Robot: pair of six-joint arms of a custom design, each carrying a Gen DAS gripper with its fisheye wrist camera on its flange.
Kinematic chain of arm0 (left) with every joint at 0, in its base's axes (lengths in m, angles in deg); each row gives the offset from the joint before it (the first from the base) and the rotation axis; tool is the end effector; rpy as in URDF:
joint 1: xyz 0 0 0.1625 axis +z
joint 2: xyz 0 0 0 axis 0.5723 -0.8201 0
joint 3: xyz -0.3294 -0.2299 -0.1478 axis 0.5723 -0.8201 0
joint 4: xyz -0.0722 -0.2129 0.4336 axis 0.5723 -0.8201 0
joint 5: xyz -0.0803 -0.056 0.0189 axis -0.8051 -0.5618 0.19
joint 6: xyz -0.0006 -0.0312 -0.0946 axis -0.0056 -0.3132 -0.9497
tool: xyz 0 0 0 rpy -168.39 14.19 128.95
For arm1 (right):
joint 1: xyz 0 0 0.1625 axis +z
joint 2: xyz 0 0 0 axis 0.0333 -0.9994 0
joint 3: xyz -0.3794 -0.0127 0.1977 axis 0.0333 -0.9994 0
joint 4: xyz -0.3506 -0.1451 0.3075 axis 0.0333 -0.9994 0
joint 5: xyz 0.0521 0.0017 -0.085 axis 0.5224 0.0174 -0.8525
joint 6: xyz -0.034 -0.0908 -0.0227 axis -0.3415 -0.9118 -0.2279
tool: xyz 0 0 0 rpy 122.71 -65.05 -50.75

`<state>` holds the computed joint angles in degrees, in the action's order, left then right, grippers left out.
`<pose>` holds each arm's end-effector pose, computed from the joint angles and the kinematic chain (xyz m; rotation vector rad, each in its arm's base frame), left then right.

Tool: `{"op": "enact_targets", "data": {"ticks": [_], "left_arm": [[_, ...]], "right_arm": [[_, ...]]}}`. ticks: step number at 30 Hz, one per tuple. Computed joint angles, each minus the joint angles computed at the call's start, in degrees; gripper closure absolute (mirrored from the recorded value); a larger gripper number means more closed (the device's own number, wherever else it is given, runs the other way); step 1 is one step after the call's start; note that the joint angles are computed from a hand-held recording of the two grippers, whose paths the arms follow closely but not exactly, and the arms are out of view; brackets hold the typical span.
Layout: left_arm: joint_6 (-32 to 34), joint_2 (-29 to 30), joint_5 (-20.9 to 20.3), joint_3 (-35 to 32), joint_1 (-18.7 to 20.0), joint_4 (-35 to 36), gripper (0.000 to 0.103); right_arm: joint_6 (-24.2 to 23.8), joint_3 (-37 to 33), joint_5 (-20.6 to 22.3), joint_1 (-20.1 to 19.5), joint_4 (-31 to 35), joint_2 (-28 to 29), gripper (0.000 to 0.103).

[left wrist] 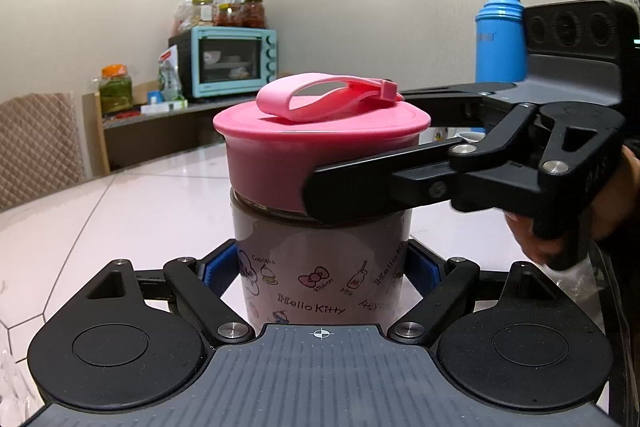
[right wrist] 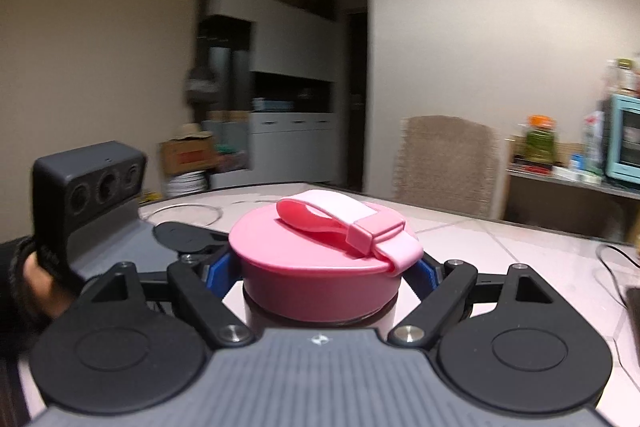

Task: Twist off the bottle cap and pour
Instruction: 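Regrip the pink lid with the right gripper and keep twisting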

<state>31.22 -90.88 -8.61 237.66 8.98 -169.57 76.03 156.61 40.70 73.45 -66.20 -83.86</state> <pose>-0.1639 -0.3572 0.0775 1.8022 2.3782 -0.9182 0.1034 -0.2890 0.1782 1.3065 -2.2119 1.2982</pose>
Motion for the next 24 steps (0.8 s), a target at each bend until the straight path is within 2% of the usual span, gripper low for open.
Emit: {"op": "enact_targets", "data": {"ticks": [4, 9, 11, 16, 18, 19, 21, 24], "left_arm": [[0.0, 0.0, 0.0, 0.0, 0.0, 0.0, 0.013], [0.0, -0.1, -0.1, 0.0, 0.1, 0.1, 0.013], [0.0, -0.2, -0.1, 0.1, 0.1, 0.1, 0.013], [0.2, -0.2, -0.2, 0.0, 0.3, 0.2, 0.013], [0.3, -0.1, -0.3, -0.2, 0.5, 0.3, 0.013], [0.4, -0.1, -0.3, -0.2, 0.5, 0.3, 0.013], [0.4, -0.1, -0.4, -0.3, 0.6, 0.4, 0.013], [0.5, -0.2, -0.4, -0.3, 0.7, 0.5, 0.013]], "right_arm": [[-8.8, -5.2, -6.0, -4.0, 10.5, 4.8, 0.018], [-13.5, -8.6, -7.0, -4.1, 16.3, 8.0, 0.018], [-13.7, -8.9, -7.0, -3.8, 16.7, 8.1, 0.018], [-11.0, -7.8, -6.7, -3.5, 14.6, 6.8, 0.017], [-9.2, -6.5, -6.4, -3.5, 12.5, 5.2, 0.008], [-7.9, -5.6, -5.9, -3.2, 11.2, 4.0, 0.008], [-2.4, -2.8, -3.0, -1.2, 6.6, 0.2, 0.007], [3.0, -0.1, 1.7, 1.8, 1.5, -3.3, 0.006]]}}
